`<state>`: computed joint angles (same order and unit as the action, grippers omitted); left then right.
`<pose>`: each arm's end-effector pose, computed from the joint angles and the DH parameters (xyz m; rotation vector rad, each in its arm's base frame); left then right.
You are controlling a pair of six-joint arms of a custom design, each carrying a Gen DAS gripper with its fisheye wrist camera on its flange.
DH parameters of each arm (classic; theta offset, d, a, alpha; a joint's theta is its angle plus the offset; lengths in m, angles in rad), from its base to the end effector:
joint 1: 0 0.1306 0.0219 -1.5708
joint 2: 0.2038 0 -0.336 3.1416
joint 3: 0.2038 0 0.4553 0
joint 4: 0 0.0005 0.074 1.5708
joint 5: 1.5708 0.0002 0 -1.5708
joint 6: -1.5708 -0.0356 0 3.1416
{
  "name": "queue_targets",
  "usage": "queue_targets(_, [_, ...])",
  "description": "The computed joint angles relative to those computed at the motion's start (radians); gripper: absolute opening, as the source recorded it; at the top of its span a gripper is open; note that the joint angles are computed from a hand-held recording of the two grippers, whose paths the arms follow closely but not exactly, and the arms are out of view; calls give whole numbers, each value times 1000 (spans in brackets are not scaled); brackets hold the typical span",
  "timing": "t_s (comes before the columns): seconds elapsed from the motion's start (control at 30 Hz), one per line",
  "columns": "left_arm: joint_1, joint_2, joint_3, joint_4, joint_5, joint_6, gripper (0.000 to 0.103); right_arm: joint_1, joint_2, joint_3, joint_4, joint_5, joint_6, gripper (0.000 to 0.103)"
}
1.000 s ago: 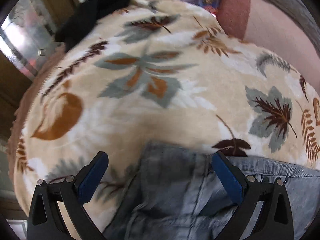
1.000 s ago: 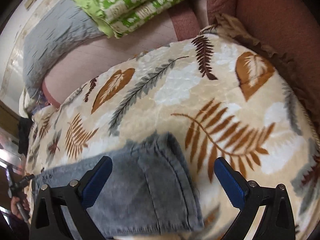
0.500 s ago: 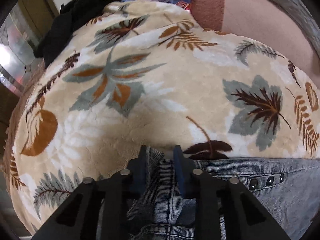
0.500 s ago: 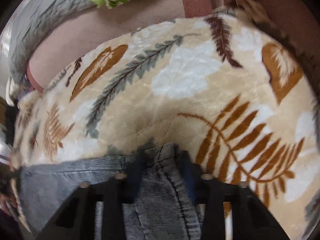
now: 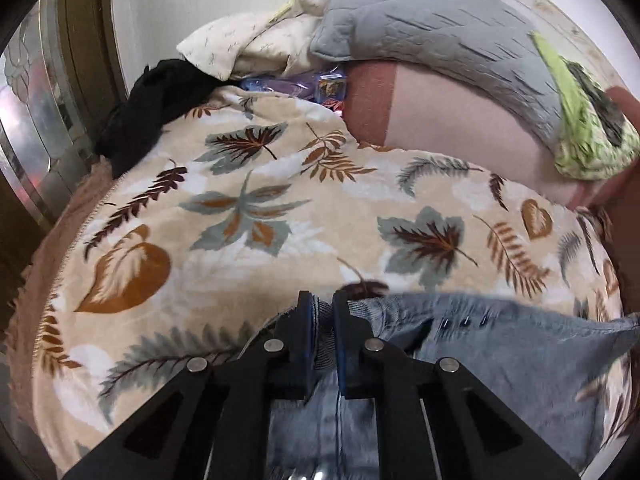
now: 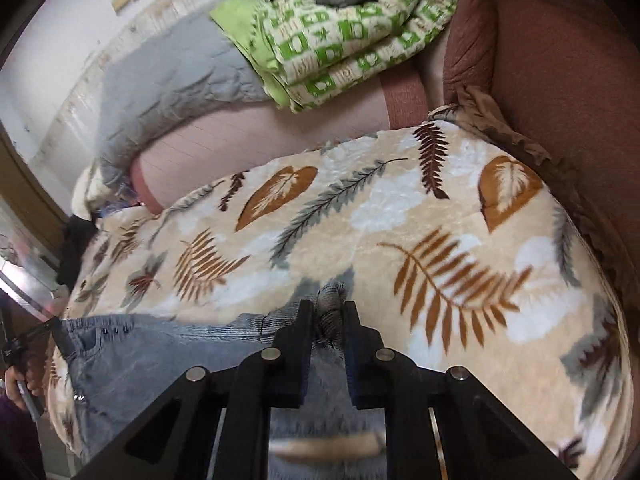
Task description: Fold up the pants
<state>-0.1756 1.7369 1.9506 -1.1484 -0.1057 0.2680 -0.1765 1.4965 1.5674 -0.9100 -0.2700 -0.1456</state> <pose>0.6437 -0.1109 0.4523 -0.1588 2.4937 -0.0520 0.5841 -0.0950 0.4153 0.2605 2.3785 0.3104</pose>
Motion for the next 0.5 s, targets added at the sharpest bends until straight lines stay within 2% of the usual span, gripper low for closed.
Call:
queue_targets(0.1, [10, -31, -37, -4, 18, 20, 10, -8, -50, -61, 0, -2, -12, 15])
queue_targets(0.2, [23, -65, -78, 13, 54, 79, 10, -20, -84, -91, -4, -15, -40, 15])
queue_targets(0.33, [14, -135, -148, 42, 42, 63, 10, -32, -160, -151, 27, -26, -31, 15])
queue_targets(0.5, [24, -239, -254, 80, 62, 93, 9, -71, -249, -236, 30, -78, -37, 15])
